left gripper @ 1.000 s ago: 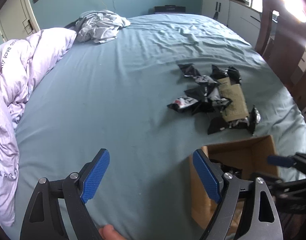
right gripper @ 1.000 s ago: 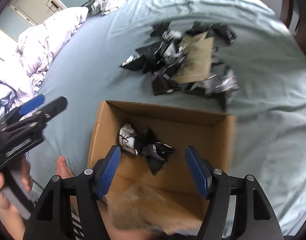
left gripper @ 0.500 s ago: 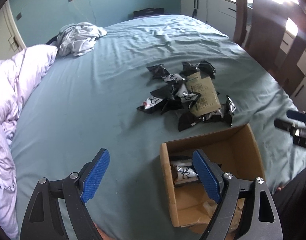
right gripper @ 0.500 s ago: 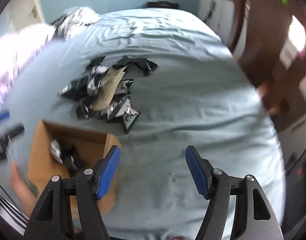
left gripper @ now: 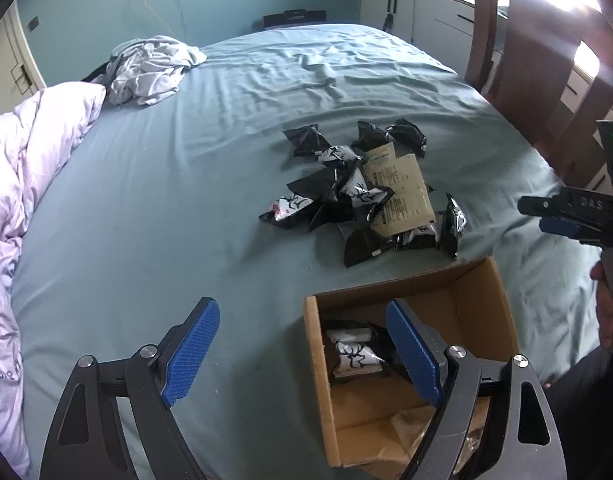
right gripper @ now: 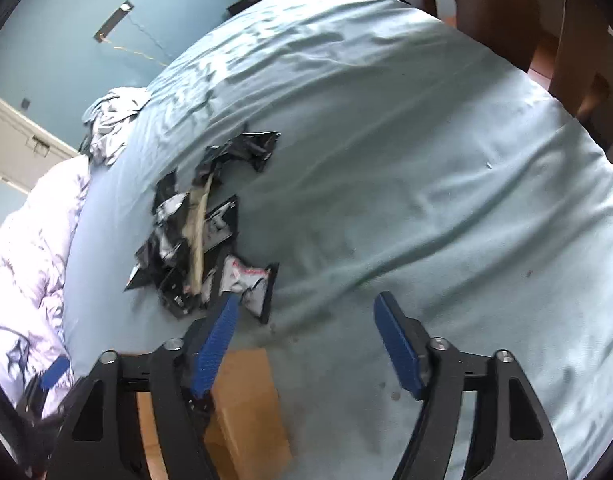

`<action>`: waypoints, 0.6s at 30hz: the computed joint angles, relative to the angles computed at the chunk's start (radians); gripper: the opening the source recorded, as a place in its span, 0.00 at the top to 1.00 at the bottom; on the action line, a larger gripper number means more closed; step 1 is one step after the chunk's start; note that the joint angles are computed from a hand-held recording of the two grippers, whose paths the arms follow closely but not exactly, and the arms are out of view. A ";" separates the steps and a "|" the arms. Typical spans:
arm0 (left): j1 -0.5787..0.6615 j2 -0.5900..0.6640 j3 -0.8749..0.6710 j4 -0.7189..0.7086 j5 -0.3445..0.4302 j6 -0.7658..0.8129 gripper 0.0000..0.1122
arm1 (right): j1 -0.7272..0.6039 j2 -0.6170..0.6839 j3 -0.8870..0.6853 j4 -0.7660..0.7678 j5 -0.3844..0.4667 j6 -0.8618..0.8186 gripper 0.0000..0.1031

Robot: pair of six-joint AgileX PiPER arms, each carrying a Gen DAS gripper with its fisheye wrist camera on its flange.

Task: Organize snacks
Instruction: 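Grasp a white red-labelled snack packet from the pile with the right gripper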

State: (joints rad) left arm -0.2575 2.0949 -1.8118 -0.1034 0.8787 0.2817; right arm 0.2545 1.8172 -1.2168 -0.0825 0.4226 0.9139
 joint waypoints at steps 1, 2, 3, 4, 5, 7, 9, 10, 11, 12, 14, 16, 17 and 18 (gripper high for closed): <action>-0.002 0.004 -0.003 0.005 0.001 -0.004 0.23 | -0.006 0.015 -0.019 -0.008 0.011 0.000 0.27; -0.004 0.006 -0.003 0.013 0.000 -0.007 0.23 | -0.005 0.035 -0.048 -0.030 0.031 0.010 0.27; -0.007 0.008 -0.004 0.020 0.000 -0.008 0.23 | -0.003 0.059 -0.085 -0.040 0.058 -0.003 0.27; -0.009 0.009 -0.005 0.022 0.002 -0.006 0.23 | 0.001 0.086 -0.128 -0.029 0.088 -0.042 0.27; -0.010 0.011 -0.008 0.020 0.005 -0.002 0.23 | 0.015 0.117 -0.182 -0.020 0.126 -0.071 0.27; -0.010 0.015 -0.017 0.006 0.014 0.009 0.23 | 0.021 0.191 -0.306 0.030 0.214 -0.192 0.27; -0.010 0.022 -0.027 -0.007 0.021 0.018 0.23 | 0.028 0.266 -0.425 0.072 0.291 -0.285 0.27; -0.012 0.024 -0.029 -0.007 0.023 0.021 0.23 | 0.030 0.308 -0.487 0.100 0.327 -0.332 0.27; -0.013 0.027 -0.030 -0.004 0.023 0.022 0.23 | 0.029 0.344 -0.539 0.124 0.356 -0.367 0.27; -0.015 0.029 -0.032 0.000 0.023 0.020 0.23 | 0.031 0.379 -0.588 0.140 0.385 -0.389 0.27; -0.019 0.033 -0.033 0.010 0.025 0.016 0.23 | 0.036 0.442 -0.679 0.142 0.436 -0.407 0.27; -0.020 0.038 -0.040 0.007 0.033 0.023 0.23 | 0.038 0.506 -0.775 0.131 0.491 -0.416 0.27; -0.021 0.040 -0.043 0.005 0.033 0.026 0.23 | 0.033 0.527 -0.803 0.136 0.505 -0.422 0.27; -0.022 0.043 -0.048 0.005 0.035 0.026 0.23 | 0.026 0.547 -0.828 0.154 0.511 -0.434 0.27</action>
